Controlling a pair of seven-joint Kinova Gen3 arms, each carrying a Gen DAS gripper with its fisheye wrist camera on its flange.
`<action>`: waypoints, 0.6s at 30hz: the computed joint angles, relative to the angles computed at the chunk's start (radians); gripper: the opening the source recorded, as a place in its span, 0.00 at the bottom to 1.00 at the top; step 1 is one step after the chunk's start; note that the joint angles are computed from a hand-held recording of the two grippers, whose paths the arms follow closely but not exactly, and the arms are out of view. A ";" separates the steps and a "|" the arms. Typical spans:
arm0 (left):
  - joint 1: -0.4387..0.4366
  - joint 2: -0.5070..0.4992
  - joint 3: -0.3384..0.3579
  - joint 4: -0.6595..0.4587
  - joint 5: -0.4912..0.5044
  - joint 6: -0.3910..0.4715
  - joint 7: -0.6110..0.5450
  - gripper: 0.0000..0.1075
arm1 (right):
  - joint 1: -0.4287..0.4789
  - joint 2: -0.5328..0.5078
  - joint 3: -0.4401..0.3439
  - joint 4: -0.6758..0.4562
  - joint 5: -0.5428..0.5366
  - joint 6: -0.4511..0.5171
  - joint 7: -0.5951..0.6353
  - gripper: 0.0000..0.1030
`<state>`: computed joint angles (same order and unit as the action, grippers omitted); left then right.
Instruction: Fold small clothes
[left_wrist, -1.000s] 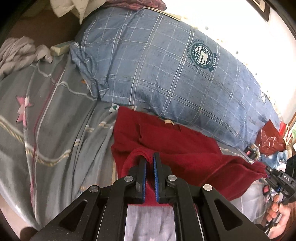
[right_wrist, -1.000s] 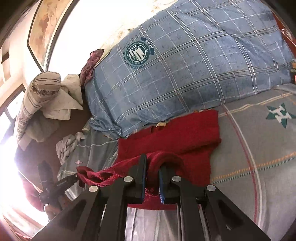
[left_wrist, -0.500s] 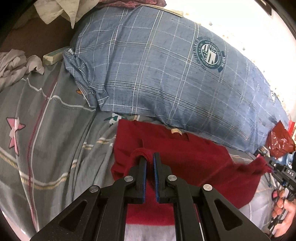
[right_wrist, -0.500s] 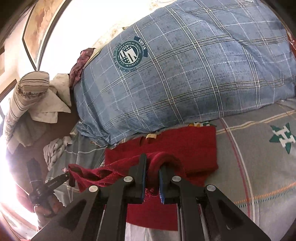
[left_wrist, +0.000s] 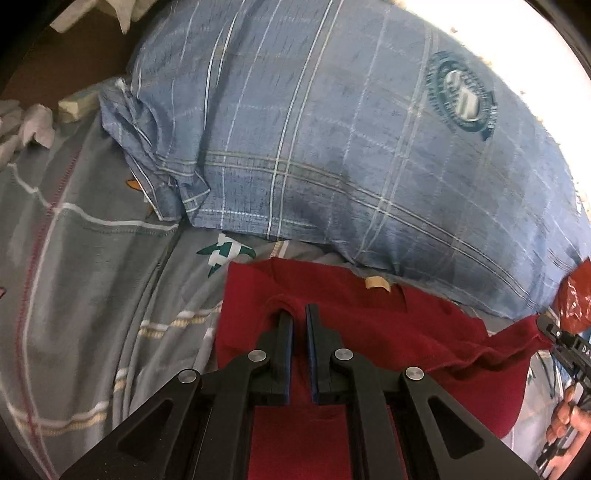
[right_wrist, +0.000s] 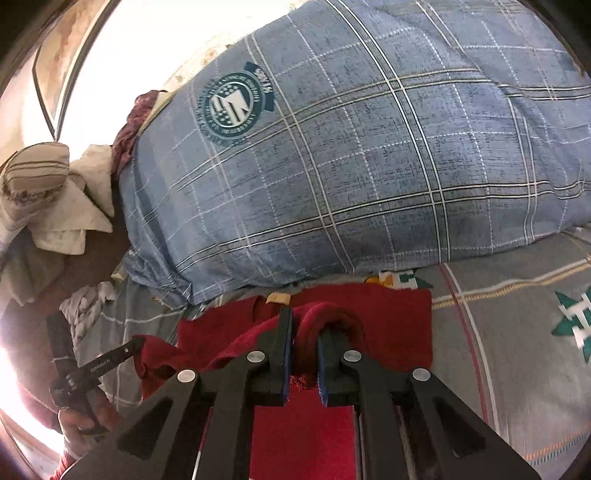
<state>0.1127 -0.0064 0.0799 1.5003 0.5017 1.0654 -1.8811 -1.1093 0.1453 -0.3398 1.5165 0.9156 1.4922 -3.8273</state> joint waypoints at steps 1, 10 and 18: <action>0.006 0.024 0.007 -0.013 -0.017 -0.005 0.019 0.05 | 0.019 -0.009 0.008 0.017 -0.014 -0.032 0.007 0.10; 0.056 0.195 0.054 -0.109 -0.126 -0.042 0.164 0.06 | 0.195 -0.042 0.050 0.186 -0.121 -0.302 -0.003 0.10; 0.014 0.223 0.084 -0.126 -0.081 -0.024 0.111 0.32 | 0.288 -0.058 0.070 0.260 -0.136 -0.453 -0.064 0.41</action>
<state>0.1269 0.2163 0.1642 1.3740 0.4208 1.0416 -1.7705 -0.8218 0.0876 -0.2702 1.7763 0.7797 1.0388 -3.8913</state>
